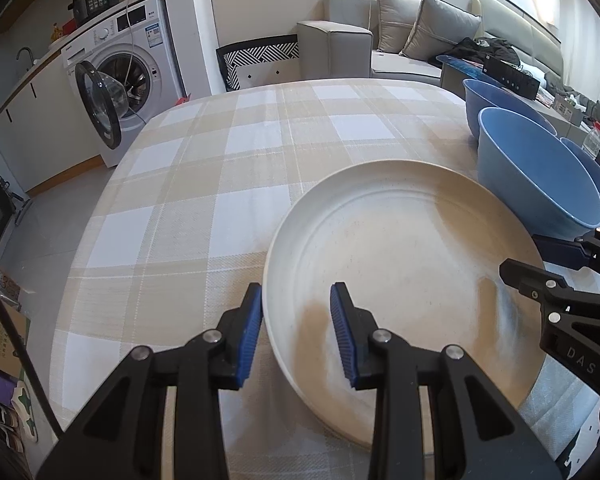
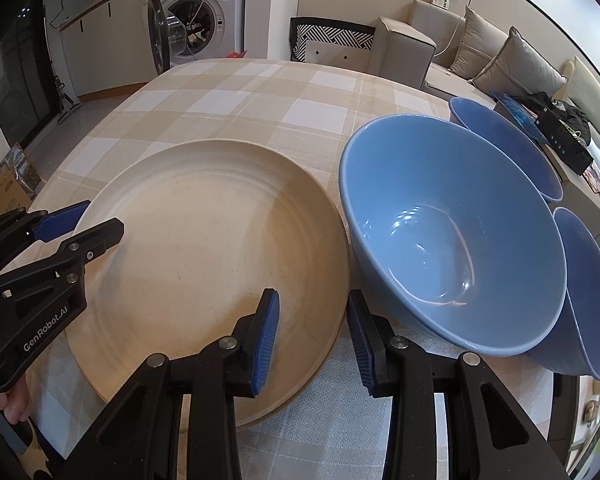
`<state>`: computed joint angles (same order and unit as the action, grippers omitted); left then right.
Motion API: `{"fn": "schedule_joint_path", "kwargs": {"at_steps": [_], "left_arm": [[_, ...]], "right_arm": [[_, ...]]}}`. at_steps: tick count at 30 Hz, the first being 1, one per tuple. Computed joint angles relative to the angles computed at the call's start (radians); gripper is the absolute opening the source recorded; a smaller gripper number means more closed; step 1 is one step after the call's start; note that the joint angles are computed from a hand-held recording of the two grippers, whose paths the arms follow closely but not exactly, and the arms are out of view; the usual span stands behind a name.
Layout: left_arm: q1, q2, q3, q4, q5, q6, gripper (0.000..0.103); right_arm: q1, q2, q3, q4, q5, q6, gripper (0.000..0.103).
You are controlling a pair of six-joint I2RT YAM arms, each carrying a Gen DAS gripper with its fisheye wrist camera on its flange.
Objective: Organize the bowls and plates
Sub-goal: 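Lower the held plate with both tools onto the first cream plate, then open both tools to release the plate on the stack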
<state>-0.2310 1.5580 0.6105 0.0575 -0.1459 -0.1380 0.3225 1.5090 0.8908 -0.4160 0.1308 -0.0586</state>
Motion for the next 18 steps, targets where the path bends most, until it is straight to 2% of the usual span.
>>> {"fn": "schedule_joint_path", "kwargs": {"at_steps": [15,18], "left_arm": [[0.009,0.005,0.004,-0.003,0.014,0.010,0.035],[0.014,-0.009,0.002,-0.013,0.020,0.009,0.041]], "right_arm": [[-0.007,0.009,-0.003,0.012,-0.006,0.002,0.036],[-0.011,0.003,-0.004,0.015,-0.016,-0.002,0.039]]}}
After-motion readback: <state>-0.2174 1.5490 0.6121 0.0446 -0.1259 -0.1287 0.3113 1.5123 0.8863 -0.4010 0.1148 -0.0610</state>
